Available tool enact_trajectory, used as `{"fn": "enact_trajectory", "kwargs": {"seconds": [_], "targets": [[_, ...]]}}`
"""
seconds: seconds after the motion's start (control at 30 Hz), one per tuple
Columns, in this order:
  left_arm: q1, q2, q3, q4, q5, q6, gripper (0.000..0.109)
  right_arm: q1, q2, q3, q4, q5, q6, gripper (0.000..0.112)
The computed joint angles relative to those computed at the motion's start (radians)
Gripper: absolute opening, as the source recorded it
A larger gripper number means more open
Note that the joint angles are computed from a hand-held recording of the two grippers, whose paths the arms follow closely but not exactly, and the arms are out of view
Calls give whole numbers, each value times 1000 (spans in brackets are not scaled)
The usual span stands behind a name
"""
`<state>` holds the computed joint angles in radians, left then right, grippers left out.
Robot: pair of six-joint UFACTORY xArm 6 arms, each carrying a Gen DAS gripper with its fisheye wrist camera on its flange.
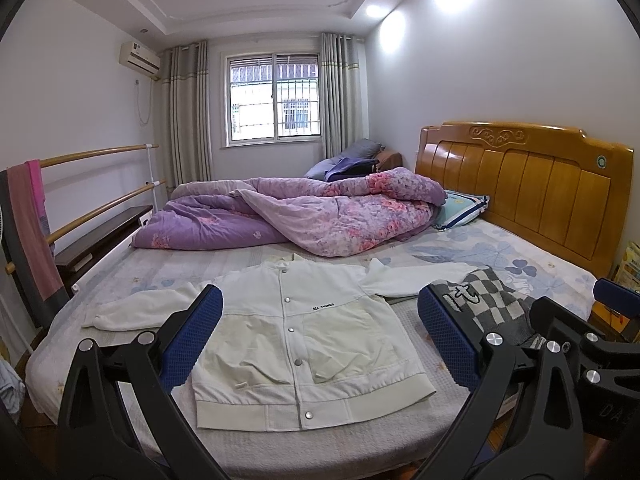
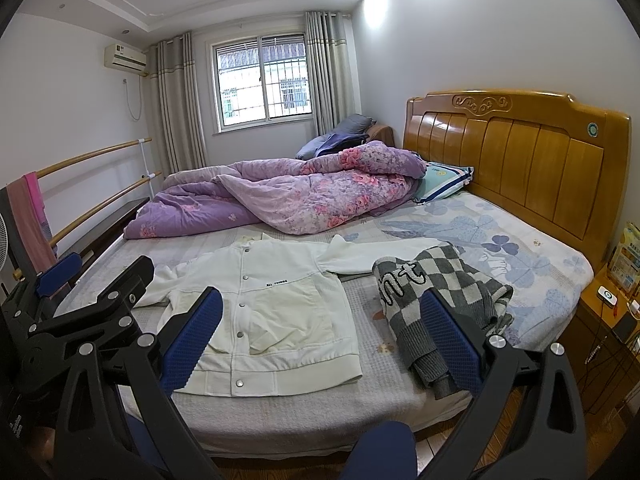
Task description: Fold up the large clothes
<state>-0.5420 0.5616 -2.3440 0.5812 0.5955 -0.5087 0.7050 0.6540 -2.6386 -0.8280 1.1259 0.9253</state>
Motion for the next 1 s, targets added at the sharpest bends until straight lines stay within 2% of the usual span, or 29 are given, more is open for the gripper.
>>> {"fn": "enact_trajectory", "kwargs": {"seconds": [0.33,1.0], "targets": [[1,8,-13,-10,5,7,98,-2,33,-58,12,16,-22,95],[5,0,16,-21,-15,1,98,-4,28,-52,15,16,-25,95]]}}
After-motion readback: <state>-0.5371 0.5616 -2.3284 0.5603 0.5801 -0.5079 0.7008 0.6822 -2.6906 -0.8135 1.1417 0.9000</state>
